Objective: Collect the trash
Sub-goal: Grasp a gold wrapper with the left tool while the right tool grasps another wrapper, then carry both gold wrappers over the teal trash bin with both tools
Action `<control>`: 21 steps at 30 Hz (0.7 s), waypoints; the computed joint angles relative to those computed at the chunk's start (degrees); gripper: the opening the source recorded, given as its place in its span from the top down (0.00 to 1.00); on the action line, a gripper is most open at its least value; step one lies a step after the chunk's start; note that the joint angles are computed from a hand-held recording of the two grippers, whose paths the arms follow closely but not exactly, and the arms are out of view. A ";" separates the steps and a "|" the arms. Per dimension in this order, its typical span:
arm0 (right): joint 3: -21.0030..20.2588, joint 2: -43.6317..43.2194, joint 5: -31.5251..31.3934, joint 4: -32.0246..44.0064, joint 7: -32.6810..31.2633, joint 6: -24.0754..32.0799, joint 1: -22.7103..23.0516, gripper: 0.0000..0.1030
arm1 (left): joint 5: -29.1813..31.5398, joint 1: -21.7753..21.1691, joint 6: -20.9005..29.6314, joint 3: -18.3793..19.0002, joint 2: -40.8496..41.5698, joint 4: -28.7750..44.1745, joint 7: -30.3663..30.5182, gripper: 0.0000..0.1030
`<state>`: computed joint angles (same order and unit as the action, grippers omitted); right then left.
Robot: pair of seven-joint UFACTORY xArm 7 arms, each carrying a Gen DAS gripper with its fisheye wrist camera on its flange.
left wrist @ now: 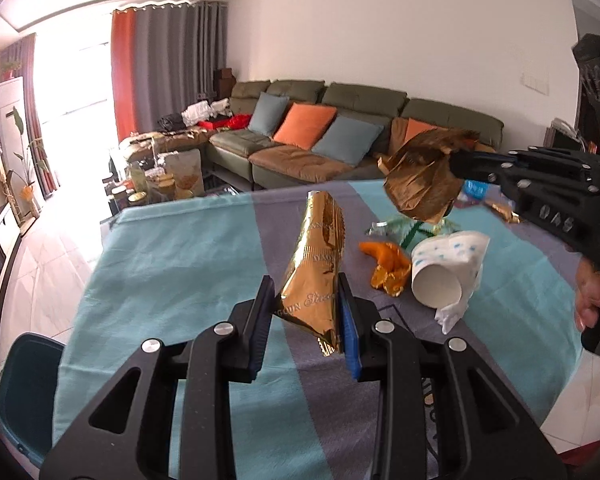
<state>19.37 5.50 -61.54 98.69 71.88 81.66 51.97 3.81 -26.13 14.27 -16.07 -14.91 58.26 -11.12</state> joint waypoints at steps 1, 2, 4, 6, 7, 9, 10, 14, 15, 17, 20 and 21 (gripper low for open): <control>-0.04 -0.58 -0.26 -0.47 1.31 -1.04 -0.07 0.99 | -0.23 -0.07 -0.06 0.24 -0.85 -0.41 0.02 0.70; 0.09 -1.16 -0.68 -0.85 2.88 -1.96 -0.13 0.99 | -0.35 0.01 -0.21 0.40 -1.99 -1.07 -0.08 0.70; 0.66 -1.70 -1.64 -0.84 5.40 -3.39 -0.26 0.99 | -0.64 0.22 -0.36 0.68 -3.65 -1.72 -0.15 0.70; 1.23 -1.54 -2.84 -0.29 6.91 -3.83 -0.07 0.99 | -0.39 1.08 -0.89 0.46 -5.86 -2.74 -0.91 0.70; 1.53 -1.19 -3.69 0.33 7.61 -3.99 0.26 0.99 | -0.46 1.20 -1.12 0.68 -6.58 -3.22 -0.76 0.70; 1.65 -0.76 -4.74 0.93 9.35 -5.13 0.81 0.99 | -0.78 1.65 -1.38 1.08 -8.51 -4.15 -0.90 0.70; 1.59 -0.58 -5.15 1.10 10.24 -5.75 1.06 0.99 | -0.94 1.99 -1.21 1.25 -9.65 -4.66 -1.08 0.70; 1.07 0.48 -6.08 1.88 13.14 -8.98 1.96 0.99 | -1.21 3.95 -0.72 1.57 -14.09 -6.95 -2.17 0.70; 0.87 0.83 -6.10 2.13 13.67 -9.89 2.15 0.99 | -1.36 4.20 -0.69 1.86 -14.87 -7.49 -2.18 0.70; 0.43 2.14 -6.15 3.40 13.87 -11.66 2.78 0.99 | -1.52 5.09 -0.25 2.24 -16.79 -8.70 -2.54 0.70; -0.85 4.56 -5.49 6.02 13.42 -14.20 4.11 0.99 | -1.61 6.51 0.45 2.73 -19.23 -10.12 -2.95 0.70; -1.41 5.14 -5.06 6.59 13.25 -15.30 4.47 0.99 | -1.49 7.24 0.77 2.79 -20.29 -10.67 -3.17 0.70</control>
